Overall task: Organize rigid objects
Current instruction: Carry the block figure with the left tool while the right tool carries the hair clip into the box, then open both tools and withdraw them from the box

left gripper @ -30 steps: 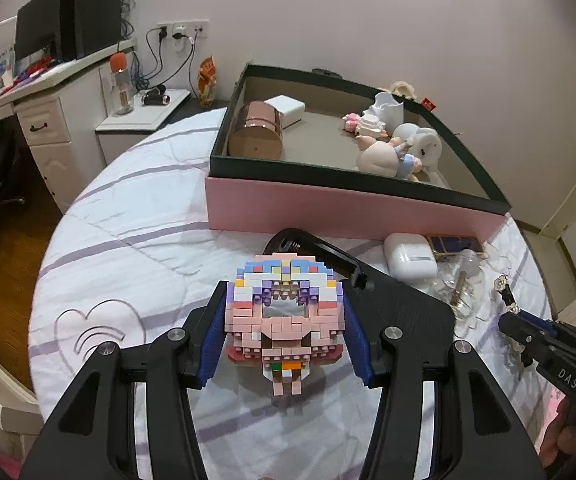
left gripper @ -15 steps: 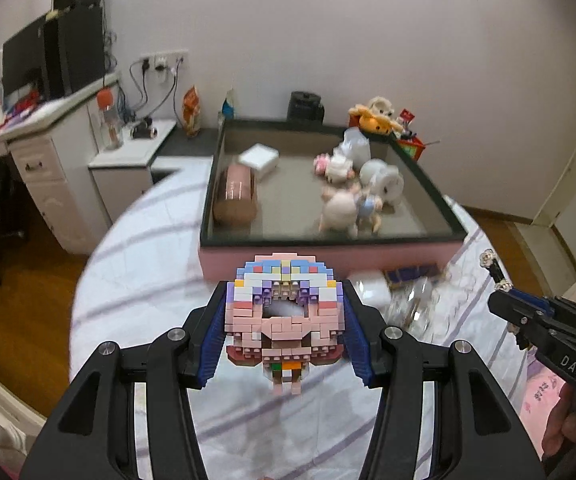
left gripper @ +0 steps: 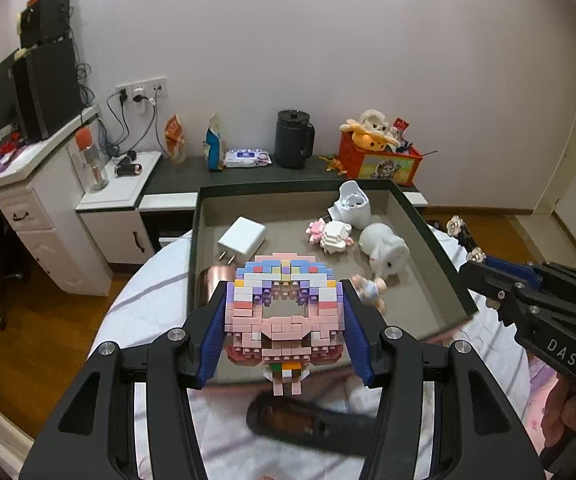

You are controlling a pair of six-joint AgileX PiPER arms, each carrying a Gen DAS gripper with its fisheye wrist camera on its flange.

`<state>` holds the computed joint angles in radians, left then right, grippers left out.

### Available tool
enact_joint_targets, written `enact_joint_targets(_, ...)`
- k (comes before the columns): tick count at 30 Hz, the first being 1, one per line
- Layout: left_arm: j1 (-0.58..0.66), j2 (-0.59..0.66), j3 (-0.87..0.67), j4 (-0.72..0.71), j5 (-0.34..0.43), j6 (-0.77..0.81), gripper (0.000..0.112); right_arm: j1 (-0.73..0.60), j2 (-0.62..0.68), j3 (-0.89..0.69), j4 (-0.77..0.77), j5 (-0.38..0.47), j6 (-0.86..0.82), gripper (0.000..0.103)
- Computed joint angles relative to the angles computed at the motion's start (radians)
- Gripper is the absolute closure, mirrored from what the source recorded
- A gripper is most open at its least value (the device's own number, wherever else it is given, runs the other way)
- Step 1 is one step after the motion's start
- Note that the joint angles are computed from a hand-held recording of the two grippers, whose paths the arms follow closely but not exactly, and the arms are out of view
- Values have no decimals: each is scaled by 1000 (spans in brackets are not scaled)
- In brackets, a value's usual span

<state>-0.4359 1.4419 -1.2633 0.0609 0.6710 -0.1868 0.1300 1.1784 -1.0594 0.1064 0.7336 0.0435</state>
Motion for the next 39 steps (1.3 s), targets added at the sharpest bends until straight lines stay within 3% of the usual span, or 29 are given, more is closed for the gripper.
enact_joint_targets(8,22,199,-127,-35,-5,46,60,-70,158,-39,54,-36,-77,84)
enact_joint_targets(17,13,285,-151,-10,-4,8,58,-94,230,-28,65,-59,-98,83)
enact_joint_targets(18,9,288,-157,10,2,-9,56,-91,227,-22,51,-65,-83,83)
enact_joint_targets(20,2,282,-160,53,13,-49,35,-91,223,-16,43,-69,-79,82)
enact_joint_targets(21,-1,276,-157,68,13,-63,28,-90,221,-15,45,-70,-81,70)
enact_joint_targets(22,-2,268,-153,82,12,-77,16,-89,219,-13,44,-70,-80,49)
enact_joint_targets(23,-4,249,-141,96,7,-94,10,-88,212,-8,44,-71,-79,41)
enact_joint_targets(25,0,227,-131,91,7,-91,10,-85,190,7,41,-83,-74,25)
enact_joint_targets(31,-11,131,-96,151,50,-146,10,-77,121,7,13,-35,-5,17)
enact_joint_targets(39,-72,-145,32,206,129,-208,10,17,-95,47,-109,68,200,11)
